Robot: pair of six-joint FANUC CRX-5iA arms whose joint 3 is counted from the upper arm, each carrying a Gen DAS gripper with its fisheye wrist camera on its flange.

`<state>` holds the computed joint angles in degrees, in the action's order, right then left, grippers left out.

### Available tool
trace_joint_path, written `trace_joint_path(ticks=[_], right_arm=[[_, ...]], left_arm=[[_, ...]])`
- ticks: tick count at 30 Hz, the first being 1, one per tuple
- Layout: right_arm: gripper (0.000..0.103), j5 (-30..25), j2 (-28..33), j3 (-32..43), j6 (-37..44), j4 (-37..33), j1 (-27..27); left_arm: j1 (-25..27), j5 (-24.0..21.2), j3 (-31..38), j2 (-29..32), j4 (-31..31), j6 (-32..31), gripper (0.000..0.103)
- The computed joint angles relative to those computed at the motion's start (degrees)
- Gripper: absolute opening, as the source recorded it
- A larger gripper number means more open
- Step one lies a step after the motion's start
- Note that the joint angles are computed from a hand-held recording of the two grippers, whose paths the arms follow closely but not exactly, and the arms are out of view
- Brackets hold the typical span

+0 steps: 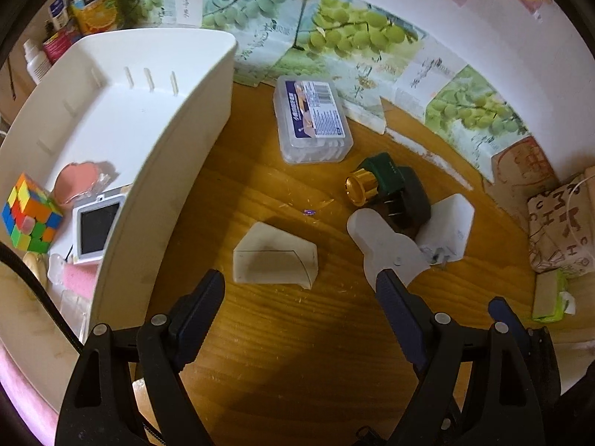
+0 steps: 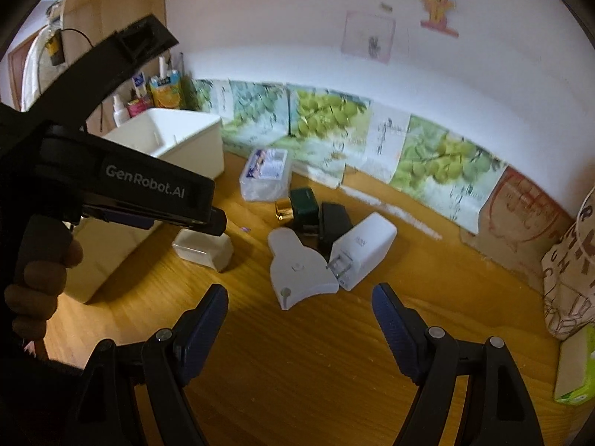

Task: Organize rigid objects
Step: 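Move the left tool to the beige wedge sponge while the right tool reaches the white lens gadget, then close the left tool on the beige sponge while the right tool grasps the white lens gadget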

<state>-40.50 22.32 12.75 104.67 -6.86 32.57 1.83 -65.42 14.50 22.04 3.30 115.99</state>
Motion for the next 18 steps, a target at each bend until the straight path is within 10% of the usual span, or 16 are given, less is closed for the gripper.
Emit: trace_joint_path(ticks=[18], right_arm=[[0.08, -1.29, 7.61, 5.92, 5.5, -6.61, -1.4]], left_arm=[[0.22, -8.36, 7.4, 7.86, -0.71, 0.65, 0.084]])
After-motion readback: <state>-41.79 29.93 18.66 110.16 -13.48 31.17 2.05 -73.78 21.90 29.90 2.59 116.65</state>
